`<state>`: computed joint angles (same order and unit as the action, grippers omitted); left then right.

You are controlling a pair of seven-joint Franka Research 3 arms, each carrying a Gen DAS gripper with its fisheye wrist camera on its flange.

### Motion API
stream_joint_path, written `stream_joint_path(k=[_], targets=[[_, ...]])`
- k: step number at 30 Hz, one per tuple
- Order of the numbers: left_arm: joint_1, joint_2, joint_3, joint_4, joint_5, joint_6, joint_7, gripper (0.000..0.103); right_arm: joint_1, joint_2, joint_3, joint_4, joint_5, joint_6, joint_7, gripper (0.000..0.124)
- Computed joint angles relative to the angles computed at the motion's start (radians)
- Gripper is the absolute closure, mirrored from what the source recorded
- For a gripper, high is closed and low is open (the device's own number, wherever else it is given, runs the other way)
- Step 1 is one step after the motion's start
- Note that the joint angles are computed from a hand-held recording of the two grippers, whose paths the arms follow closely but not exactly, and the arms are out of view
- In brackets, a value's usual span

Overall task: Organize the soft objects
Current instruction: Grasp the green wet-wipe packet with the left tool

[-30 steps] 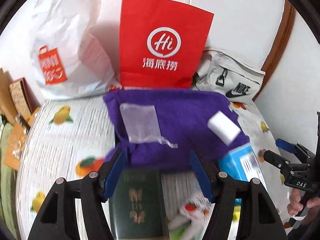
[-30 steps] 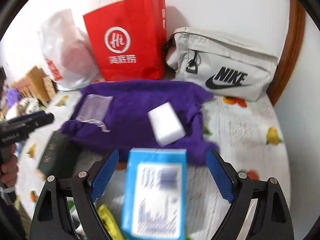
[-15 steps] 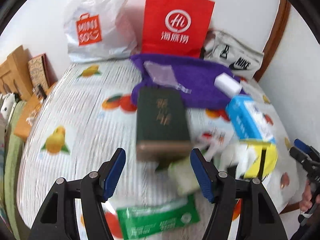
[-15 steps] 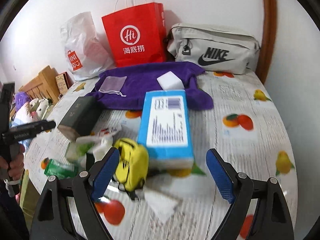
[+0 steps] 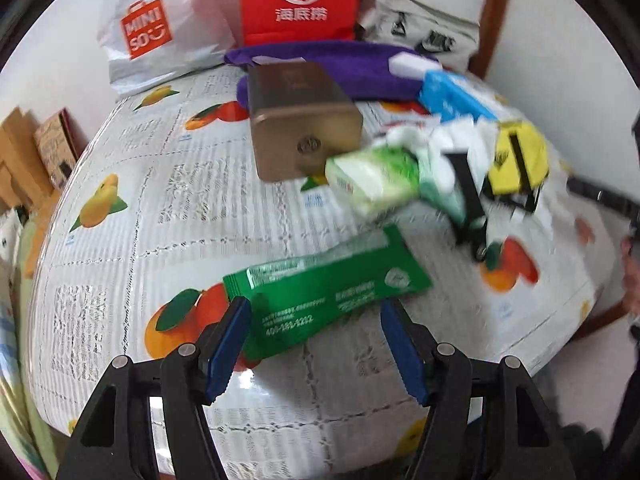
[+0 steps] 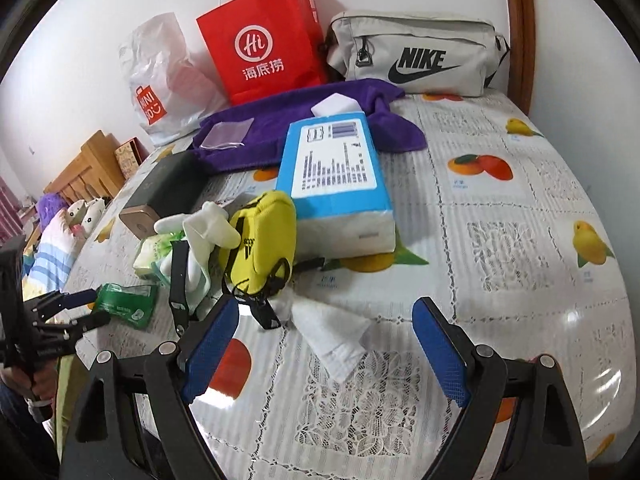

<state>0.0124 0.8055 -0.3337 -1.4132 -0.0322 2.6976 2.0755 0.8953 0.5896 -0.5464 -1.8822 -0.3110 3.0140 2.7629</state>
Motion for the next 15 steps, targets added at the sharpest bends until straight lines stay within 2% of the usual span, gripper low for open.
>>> stream_joint_path(k=[3, 6, 10, 13, 15], targets=[[-0.033, 0.021, 0.035, 0.010, 0.048, 0.041, -0.008, 0.038, -0.013, 0.002, 0.018, -0.004, 0.013, 0.004, -0.012, 0.035], [-0.011, 0.042, -0.007, 0.022, 0.058, 0.068, 0.050, 0.038, -0.020, 0.001, 0.027, -0.008, 0.020, -0.011, -0.020, 0.035], [-0.013, 0.083, -0.033, 0.089, 0.069, 0.044, 0.127, 0.038, -0.043, -0.003, 0.046, -0.019, 0.026, -0.020, -0.020, 0.035], [0.017, 0.108, -0.091, 0.131, 0.038, 0.003, 0.236, 0.037, -0.068, -0.003, 0.068, -0.021, 0.040, -0.025, -0.020, 0.035], [-0.007, 0.118, -0.068, 0.159, 0.025, -0.009, 0.237, 0.037, -0.089, -0.001, 0.087, -0.022, 0.052, -0.014, -0.028, 0.035]])
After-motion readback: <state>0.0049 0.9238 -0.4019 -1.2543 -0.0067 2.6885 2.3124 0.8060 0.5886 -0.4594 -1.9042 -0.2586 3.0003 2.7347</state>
